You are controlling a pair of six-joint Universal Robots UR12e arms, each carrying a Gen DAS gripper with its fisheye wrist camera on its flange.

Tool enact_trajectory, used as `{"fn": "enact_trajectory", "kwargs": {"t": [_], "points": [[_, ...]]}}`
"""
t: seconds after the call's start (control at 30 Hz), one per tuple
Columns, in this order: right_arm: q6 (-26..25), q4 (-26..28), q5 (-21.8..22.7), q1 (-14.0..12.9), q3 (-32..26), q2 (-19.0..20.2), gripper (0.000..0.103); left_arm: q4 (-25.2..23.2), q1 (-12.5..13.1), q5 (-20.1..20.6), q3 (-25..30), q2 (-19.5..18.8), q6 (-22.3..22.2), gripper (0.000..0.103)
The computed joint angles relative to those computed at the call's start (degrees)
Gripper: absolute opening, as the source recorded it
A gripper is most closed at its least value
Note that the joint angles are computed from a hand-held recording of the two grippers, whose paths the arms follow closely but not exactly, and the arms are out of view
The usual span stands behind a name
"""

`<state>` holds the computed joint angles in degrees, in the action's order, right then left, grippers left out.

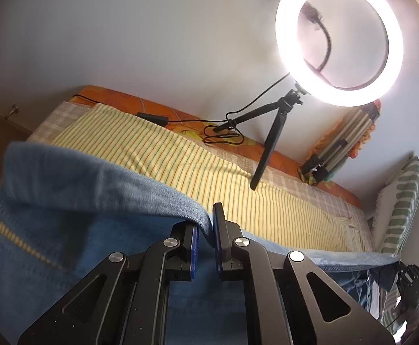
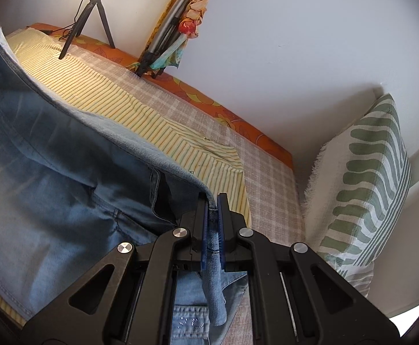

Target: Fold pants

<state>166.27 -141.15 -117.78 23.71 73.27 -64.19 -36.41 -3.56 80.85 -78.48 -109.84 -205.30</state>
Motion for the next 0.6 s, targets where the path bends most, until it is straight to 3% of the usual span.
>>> {"fn": "enact_trajectory", "kwargs": {"t": [0.43, 0.6], "points": [[-3.9, -2.6, 0.0, 1.3, 7.2, -5.0, 0.006, 3.5, -0.2, -1.2, -11.0, 8.3, -1.4, 0.007], [-4.3, -2.1, 1.8, 1.4, 10.3, -6.8, 0.006, 1.9, -0.4, -2.1, -14.2, 10.3, -0.5, 0.006]]}}
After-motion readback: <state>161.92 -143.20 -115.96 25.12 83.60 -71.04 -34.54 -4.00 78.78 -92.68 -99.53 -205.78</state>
